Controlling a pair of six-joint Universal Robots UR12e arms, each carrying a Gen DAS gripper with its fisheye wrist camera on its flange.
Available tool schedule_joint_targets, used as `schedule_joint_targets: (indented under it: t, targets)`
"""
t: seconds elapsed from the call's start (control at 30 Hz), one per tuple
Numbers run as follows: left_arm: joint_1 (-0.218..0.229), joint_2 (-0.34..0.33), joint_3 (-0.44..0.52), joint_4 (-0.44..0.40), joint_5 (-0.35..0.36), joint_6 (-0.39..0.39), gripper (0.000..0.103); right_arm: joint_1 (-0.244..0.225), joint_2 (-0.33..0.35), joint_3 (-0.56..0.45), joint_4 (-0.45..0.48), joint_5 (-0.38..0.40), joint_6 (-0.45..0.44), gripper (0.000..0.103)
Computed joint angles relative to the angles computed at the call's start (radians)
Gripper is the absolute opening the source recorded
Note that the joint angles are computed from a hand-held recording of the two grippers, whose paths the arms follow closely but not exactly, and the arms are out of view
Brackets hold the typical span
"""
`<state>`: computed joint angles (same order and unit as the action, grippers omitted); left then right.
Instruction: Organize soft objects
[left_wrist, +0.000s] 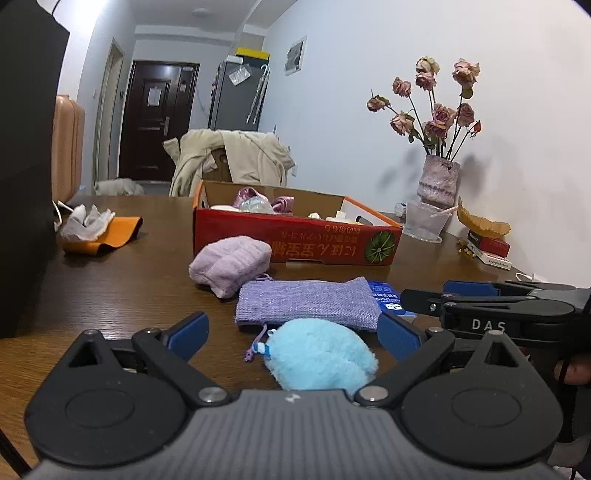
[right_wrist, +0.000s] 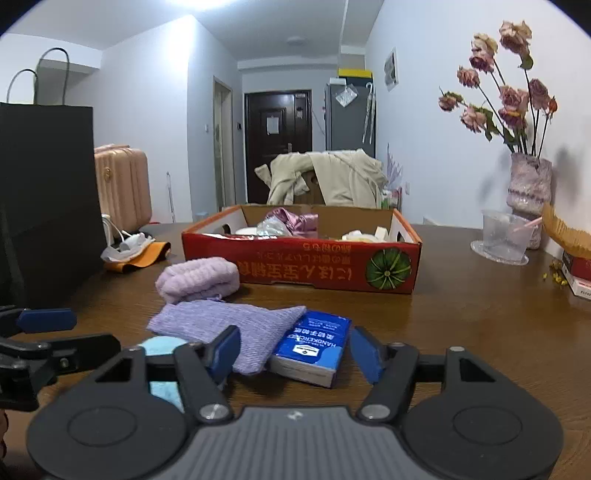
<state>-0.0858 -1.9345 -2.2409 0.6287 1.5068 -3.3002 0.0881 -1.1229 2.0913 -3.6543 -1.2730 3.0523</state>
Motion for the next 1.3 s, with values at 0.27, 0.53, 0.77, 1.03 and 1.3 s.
schedule_joint_targets:
  t: [0.27,0.53,0.77,1.03,1.3]
  targets:
    - [0.01,0.005,0.032,-0.092,-0.033,-0.052,0.098,-0.006,0.008,-0.043,0.085,0.017,0.016,0.057]
    - [0.029,0.0,0.076,-0.158,-0.048,-0.081,0.09,-0.021,0.018,-0.08,0.123,0.134,0.007,0.05]
    - [0.077,-0.03,0.17,-0.346,-0.144,-0.134,0.068,-0.002,0.042,-0.143,0.302,0.178,-0.03,0.045]
    - [0.089,-0.039,0.18,-0.402,-0.233,-0.133,0.007,0.017,0.042,-0.14,0.318,0.123,-0.135,0.004]
    - [0.069,0.0,0.153,-0.271,-0.233,-0.106,0.003,-0.012,0.016,-0.104,0.201,0.173,-0.077,0.002]
